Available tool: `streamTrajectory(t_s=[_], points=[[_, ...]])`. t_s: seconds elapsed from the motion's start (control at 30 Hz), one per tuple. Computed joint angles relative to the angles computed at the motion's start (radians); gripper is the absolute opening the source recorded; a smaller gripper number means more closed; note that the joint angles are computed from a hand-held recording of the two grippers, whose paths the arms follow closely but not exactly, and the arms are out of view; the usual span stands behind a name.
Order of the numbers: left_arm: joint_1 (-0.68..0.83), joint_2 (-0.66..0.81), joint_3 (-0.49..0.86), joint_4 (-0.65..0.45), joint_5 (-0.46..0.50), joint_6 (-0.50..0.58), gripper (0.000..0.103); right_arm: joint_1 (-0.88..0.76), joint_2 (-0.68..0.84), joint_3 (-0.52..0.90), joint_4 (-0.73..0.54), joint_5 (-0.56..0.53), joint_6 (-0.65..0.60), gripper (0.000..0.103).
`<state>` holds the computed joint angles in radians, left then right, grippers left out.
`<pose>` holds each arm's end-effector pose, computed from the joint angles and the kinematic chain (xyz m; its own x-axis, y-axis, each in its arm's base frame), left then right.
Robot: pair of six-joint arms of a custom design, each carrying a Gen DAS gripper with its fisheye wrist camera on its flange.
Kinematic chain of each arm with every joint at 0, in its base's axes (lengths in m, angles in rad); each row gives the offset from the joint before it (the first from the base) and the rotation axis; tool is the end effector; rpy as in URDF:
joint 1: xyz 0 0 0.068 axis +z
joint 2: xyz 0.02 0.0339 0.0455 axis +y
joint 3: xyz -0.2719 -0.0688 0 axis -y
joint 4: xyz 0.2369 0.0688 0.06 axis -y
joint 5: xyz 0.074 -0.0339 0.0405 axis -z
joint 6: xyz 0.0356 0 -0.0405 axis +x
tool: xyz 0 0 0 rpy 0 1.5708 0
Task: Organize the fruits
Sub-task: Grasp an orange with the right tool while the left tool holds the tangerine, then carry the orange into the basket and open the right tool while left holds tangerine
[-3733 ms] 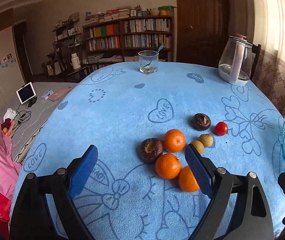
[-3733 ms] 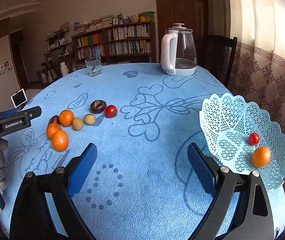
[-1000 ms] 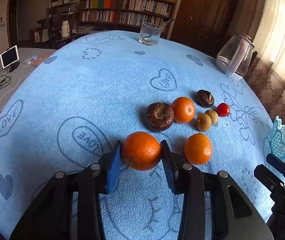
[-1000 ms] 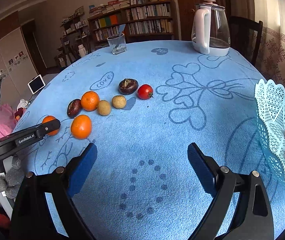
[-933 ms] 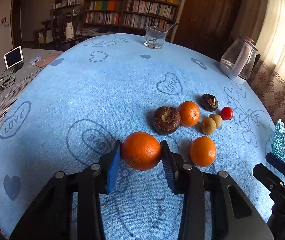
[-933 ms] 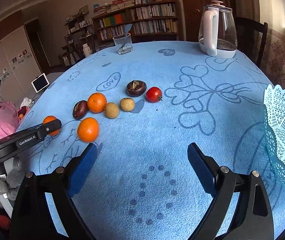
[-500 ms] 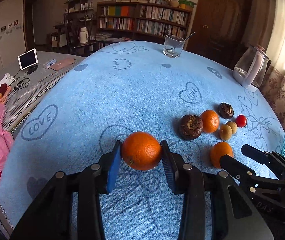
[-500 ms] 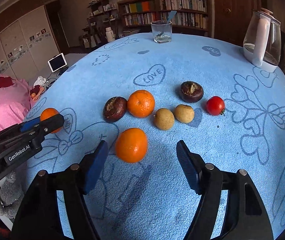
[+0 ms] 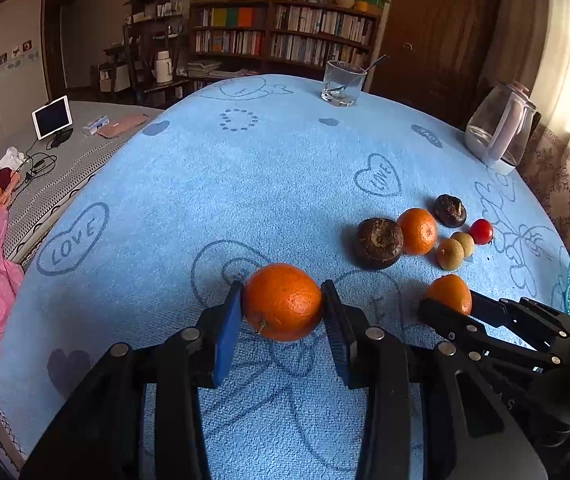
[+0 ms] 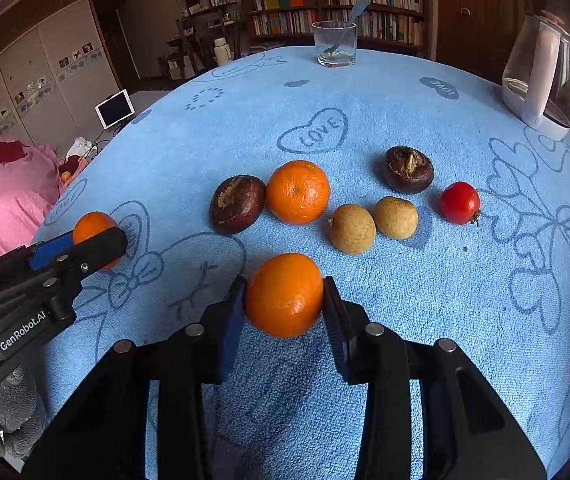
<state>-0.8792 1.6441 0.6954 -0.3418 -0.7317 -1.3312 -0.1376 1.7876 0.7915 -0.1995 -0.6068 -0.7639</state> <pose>0.1806 -0.1809 0.1305 -0.5876 -0.4236 -0.6894 -0.4873 0.8654 -0.1164 0.2955 -0.0204 0.1167 -0.6003 -0.4905 -0.6317 -0.7056 0.6966 0.1297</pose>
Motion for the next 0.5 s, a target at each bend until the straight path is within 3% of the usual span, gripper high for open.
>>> streamTrajectory(t_s=[0.5], points=[[-0.033, 0.038, 0.055, -0.046, -0.022, -0.002, 0.040, -0.149, -0.054, 0.031, -0.134, -0.099, -0.057, 0.039]])
